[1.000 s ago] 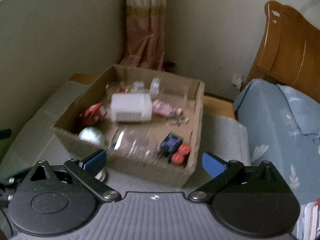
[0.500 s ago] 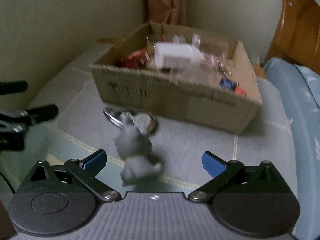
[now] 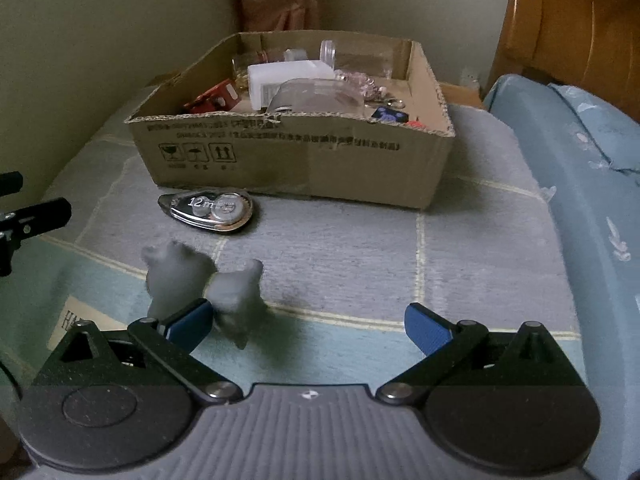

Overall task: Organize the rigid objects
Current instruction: 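Move the left tool to the correction-tape dispenser while the right tool approaches the grey cat figurine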

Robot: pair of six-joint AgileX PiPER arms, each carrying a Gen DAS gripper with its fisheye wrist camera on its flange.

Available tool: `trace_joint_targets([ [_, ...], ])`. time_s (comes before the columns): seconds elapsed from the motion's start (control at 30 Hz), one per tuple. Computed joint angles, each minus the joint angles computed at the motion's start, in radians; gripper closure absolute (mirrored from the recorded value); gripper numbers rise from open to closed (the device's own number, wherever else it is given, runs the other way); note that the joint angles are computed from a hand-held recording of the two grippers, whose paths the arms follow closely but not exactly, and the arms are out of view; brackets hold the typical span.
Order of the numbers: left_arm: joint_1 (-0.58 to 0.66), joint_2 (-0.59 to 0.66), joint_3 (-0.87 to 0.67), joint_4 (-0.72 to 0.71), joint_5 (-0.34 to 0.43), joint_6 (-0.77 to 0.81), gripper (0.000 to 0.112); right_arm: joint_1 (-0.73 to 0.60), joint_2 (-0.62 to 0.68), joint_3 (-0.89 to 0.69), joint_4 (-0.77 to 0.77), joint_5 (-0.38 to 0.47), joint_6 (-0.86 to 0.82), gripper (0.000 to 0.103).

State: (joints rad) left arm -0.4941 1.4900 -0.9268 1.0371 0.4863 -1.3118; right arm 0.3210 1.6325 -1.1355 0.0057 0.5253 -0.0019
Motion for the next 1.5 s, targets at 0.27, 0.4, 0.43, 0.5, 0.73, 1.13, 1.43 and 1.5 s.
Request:
trace_joint_targets([
  [0.27, 0.01, -0.023, 0.023, 0.008, -0.011, -0.01, 0.01, 0.041, -0.016, 0.064, 0.176, -0.022, -0.276, 0.0],
  [0.4, 0.013, -0.025, 0.028, -0.003, -0.009, 0.002, 0.01, 0.084, 0.036, 0.05, 0.162, -0.064, -0.22, 0.0],
  [0.43, 0.014, -0.028, 0.03, -0.005, -0.006, 0.006, 0.01, 0.099, 0.044, 0.047, 0.13, -0.078, -0.179, 0.0],
  [0.5, 0.015, -0.033, 0.035, -0.007, -0.004, 0.008, 0.01, 0.119, 0.06, 0.035, 0.092, -0.115, -0.121, 0.0],
  [0.73, 0.027, -0.033, 0.037, -0.026, -0.018, 0.028, 0.01, 0.13, 0.101, 0.012, -0.125, -0.135, 0.151, 0.0],
  [1.13, 0.009, 0.045, -0.061, -0.158, -0.041, 0.171, 0.01, 0.053, 0.05, 0.106, -0.01, -0.195, -0.032, 0.0],
  [1.43, 0.049, 0.22, -0.242, -0.56, -0.108, 0.526, 0.01, 0.029, 0.041, 0.167, 0.162, -0.302, -0.241, 0.0],
  [1.5, 0.042, 0.275, -0.296, -0.591, -0.102, 0.561, 0.01, 0.028, 0.038, 0.175, 0.179, -0.313, -0.26, 0.0],
])
